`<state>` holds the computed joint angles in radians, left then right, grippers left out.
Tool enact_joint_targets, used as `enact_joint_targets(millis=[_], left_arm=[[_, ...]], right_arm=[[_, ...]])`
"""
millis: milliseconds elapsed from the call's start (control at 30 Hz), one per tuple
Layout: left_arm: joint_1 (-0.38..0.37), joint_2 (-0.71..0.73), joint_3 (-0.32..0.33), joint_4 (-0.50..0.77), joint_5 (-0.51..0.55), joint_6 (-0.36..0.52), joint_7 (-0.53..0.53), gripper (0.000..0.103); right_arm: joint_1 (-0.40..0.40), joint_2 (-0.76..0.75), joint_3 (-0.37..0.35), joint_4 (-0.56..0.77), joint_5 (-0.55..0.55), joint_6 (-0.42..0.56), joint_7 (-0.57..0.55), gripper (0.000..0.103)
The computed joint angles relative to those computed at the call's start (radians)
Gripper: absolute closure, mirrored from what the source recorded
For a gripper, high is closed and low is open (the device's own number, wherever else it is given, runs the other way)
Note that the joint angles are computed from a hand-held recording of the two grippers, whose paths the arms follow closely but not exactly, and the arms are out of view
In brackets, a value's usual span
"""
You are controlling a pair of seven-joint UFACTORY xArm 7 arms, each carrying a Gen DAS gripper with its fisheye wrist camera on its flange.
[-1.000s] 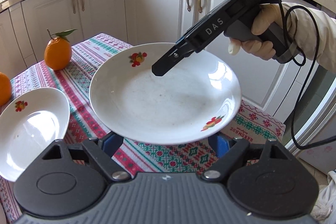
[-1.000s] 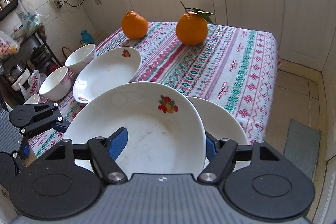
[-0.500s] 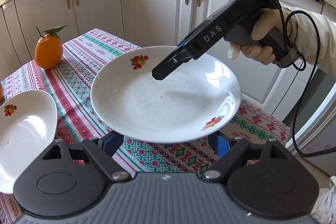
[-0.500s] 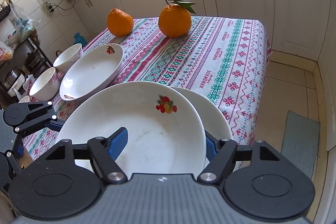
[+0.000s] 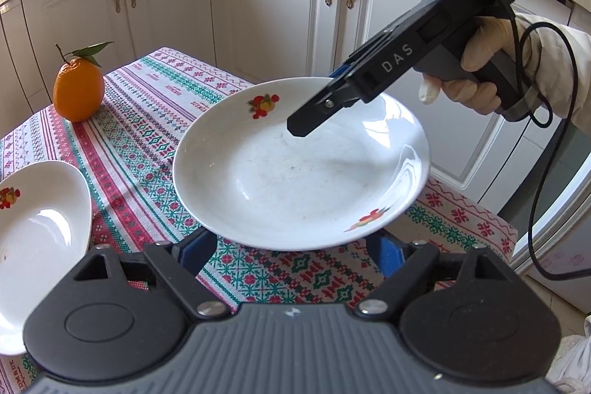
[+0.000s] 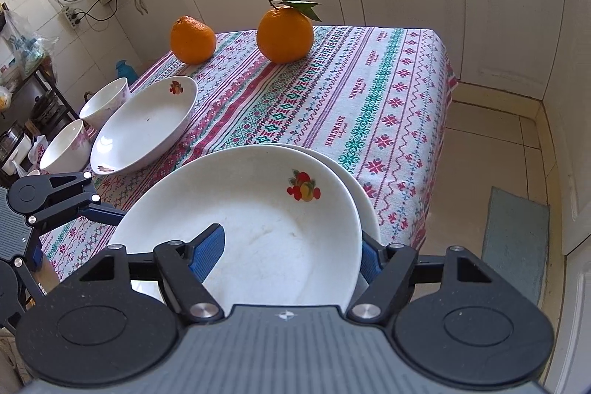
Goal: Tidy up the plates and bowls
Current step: 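Lift the large plate with the right gripper and carry it over the stained plate, then lower the plate onto the stained plate and open the right gripper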
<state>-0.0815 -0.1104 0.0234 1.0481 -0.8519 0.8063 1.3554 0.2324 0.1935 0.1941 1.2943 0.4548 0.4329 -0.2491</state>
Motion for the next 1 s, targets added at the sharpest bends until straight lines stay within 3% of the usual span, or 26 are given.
enact_joint_targets(millis=[600,1000], left_arm=[[0.005,-0.002,0.001,-0.018,-0.055,-0.005,0.035,0.012],[-0.008,-0.013,0.003,-0.040,-0.068,-0.037,0.047,0.012]], right_arm=[[0.036,-0.078,-0.031,-0.073,-0.132,-0.016,0.164,0.021],[0.076,-0.081,-0.056,-0.073,-0.397,-0.004,0.386,0.018]])
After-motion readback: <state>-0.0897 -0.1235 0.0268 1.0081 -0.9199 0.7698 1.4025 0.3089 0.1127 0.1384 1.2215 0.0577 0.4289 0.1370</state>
